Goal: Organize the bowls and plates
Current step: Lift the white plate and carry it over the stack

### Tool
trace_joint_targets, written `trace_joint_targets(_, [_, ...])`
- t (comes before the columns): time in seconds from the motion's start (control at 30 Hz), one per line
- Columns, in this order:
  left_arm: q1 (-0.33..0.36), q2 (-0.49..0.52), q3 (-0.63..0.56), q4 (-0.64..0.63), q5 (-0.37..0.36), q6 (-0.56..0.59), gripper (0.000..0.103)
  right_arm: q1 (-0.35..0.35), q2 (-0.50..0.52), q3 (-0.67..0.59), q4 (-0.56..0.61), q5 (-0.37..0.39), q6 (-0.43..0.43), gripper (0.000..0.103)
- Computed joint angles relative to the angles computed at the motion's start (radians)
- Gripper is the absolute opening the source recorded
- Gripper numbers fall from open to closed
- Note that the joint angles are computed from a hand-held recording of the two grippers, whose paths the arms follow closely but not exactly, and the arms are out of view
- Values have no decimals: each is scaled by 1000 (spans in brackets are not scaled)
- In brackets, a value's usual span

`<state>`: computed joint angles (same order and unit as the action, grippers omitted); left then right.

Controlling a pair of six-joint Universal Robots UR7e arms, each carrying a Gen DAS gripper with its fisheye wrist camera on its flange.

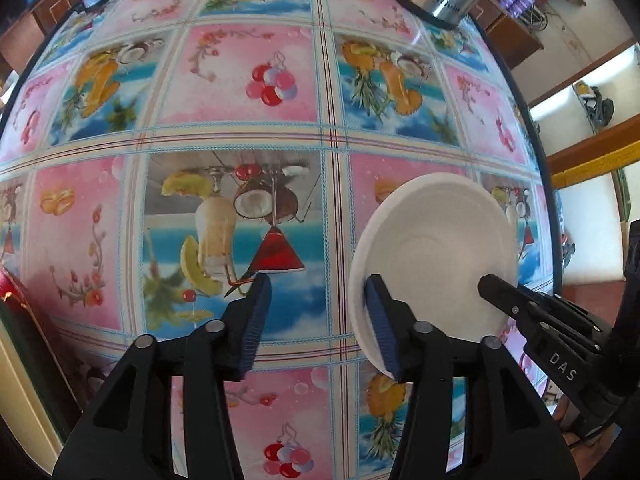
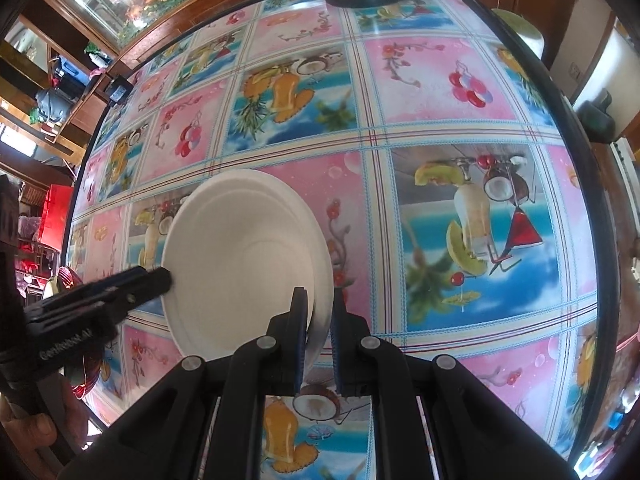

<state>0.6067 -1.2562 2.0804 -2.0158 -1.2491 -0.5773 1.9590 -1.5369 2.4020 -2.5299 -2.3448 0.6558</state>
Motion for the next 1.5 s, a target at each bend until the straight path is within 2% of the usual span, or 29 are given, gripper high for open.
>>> trace_joint_targets(0.27, [-13, 30, 7, -23, -28, 36, 50, -19, -11, 8, -6, 11, -13, 10])
trace_joint_targets(0.3, [-16, 27, 12, -32, -23, 31, 47, -20, -13, 10, -8, 12, -14, 10])
trace_joint_targets(0.33, [-16, 26, 14, -36, -19, 29, 31, -20, -14, 12, -9, 14, -14, 10])
trace_joint_targets(0.37, [-13, 26, 14, -41, -28, 32, 22, -21, -14, 11, -11, 15, -16, 10])
trace_joint_targets(0.47, [-12, 22, 16, -43, -35, 39, 16, -18, -16, 14, -23, 22, -22, 10])
trace_joint_targets(0.7, [-16, -25, 29, -33, -35, 22, 16, 13, 10, -4, -8, 18, -12, 10])
trace_joint_targets(0.93, [-20, -116, 45, 20, 0, -7, 16, 53, 70, -41, -13, 28, -21, 10])
trace_joint_targets(1.5, [-39, -409, 64, 213, 161, -128, 16, 195, 312, -222, 0, 44, -91, 12])
